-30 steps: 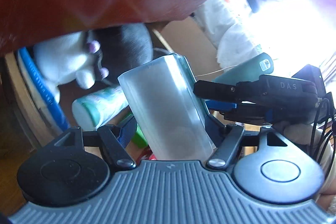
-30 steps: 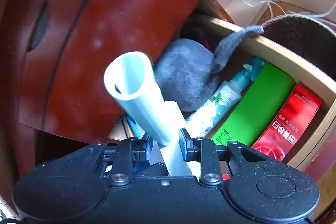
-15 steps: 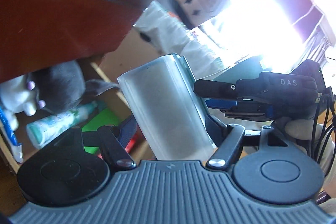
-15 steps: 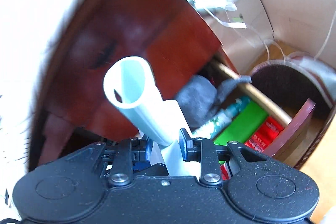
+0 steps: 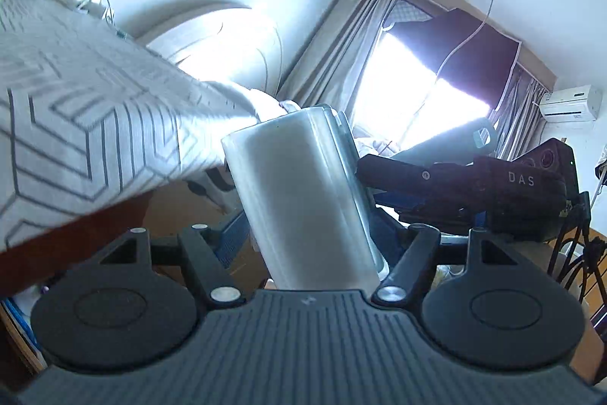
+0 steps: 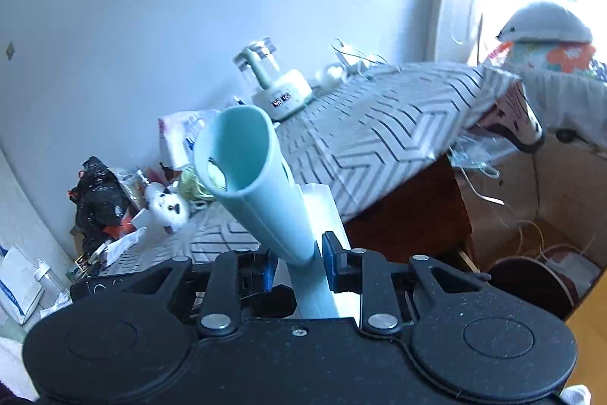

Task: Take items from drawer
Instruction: 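Lift the white container with the left tool while the right tool lifts the blue cup out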

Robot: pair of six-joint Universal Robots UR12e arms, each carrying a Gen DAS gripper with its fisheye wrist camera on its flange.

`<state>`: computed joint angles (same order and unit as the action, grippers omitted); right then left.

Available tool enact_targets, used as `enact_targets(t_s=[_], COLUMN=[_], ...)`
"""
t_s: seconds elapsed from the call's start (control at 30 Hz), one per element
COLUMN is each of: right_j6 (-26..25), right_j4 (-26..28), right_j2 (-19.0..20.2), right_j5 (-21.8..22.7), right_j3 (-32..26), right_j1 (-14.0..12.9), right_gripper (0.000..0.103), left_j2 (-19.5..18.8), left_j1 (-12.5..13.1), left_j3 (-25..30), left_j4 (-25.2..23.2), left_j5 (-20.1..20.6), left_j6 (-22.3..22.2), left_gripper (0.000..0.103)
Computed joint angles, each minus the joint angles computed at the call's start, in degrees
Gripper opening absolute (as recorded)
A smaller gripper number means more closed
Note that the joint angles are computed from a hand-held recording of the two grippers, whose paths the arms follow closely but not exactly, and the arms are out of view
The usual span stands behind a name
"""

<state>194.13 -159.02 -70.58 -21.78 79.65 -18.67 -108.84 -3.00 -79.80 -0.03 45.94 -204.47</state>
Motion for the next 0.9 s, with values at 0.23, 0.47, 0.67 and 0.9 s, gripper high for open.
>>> enact_targets(t_s=[0.23,0.47,0.67,0.9], right_j6=[9.2,4.4,-6.1,-6.3], right_j4=[-9.4,0.1,21.4,34.3], right_j2=[3.6,9.1,13.5,18.6], right_j5=[5.2,8.4,9.1,7.9], right_j3=[-9.4,-21.8,-31.6,-39.6], right_j1=[2.5,8.4,13.8,17.0], right_gripper=[0.030,0.030,0.030,0.029], left_j2=[4.0,6.1,7.1,6.9], left_j1=[2.2,5.4,7.5,7.8], left_j3=[-2.1,-5.2,-6.5,-5.2], left_j4=[4.9,7.4,3.1,-2.5], left_j5=[7.5,16.5,24.1,29.8], left_j6=[-2.0,-5.0,-5.3,-3.6], left_gripper=[0.070,0.071,0.071,0.069])
